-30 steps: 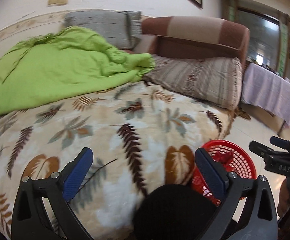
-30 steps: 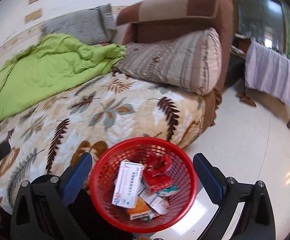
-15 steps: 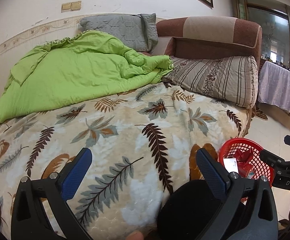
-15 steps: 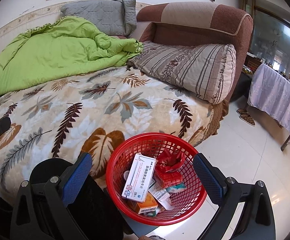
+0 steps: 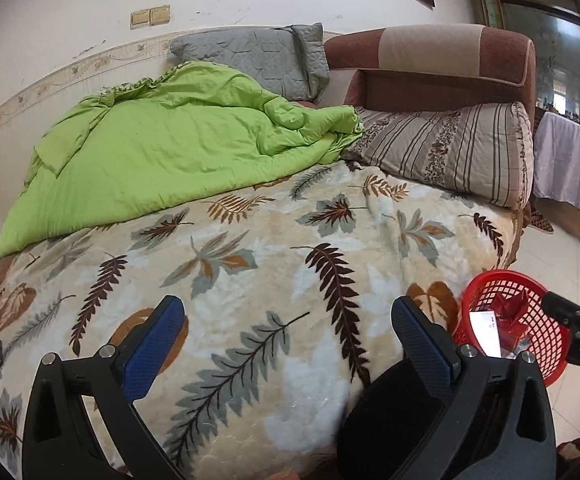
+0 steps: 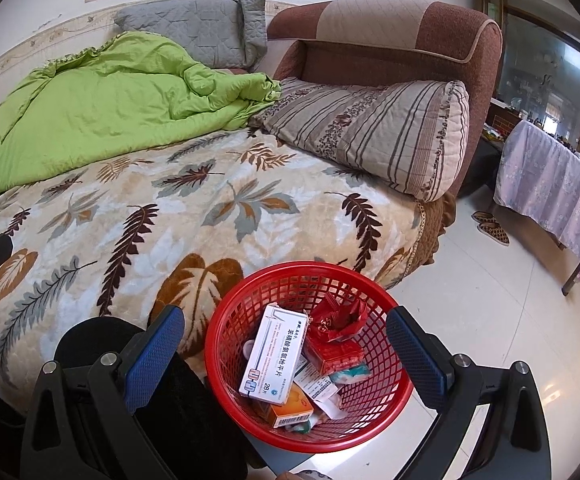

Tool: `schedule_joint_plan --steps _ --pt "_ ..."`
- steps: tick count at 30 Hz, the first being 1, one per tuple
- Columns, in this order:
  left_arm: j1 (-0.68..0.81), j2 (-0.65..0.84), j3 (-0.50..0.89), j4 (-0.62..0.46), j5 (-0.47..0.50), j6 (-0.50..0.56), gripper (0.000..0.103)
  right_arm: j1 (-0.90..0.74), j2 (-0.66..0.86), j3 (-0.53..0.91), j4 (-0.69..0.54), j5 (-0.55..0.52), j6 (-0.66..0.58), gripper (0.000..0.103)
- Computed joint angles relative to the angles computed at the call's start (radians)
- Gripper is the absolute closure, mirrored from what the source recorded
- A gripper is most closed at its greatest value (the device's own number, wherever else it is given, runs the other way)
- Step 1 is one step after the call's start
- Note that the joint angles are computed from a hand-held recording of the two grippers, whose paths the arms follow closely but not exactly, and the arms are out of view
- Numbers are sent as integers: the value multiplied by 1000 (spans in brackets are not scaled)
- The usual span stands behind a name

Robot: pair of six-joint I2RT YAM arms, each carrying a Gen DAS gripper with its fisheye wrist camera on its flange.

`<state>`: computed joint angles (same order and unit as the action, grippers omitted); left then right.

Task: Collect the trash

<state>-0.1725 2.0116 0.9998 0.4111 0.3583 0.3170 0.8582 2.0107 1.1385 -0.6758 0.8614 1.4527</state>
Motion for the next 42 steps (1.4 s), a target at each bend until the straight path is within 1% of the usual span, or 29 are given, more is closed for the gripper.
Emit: schedule_joint_plan --steps 4,8,20,42 --pt "-6 10 8 -9 -16 3 0 -2 -1 -4 5 -2 -3 1" --pt "-9 14 2 9 -30 5 0 -2 -2 -5 10 -3 -9 1" --pt "-2 22 7 9 -21 -10 0 -14 17 20 17 -4 -45 1" --pt "3 22 8 8 -17 -11 0 -6 33 43 1 -4 -36 1"
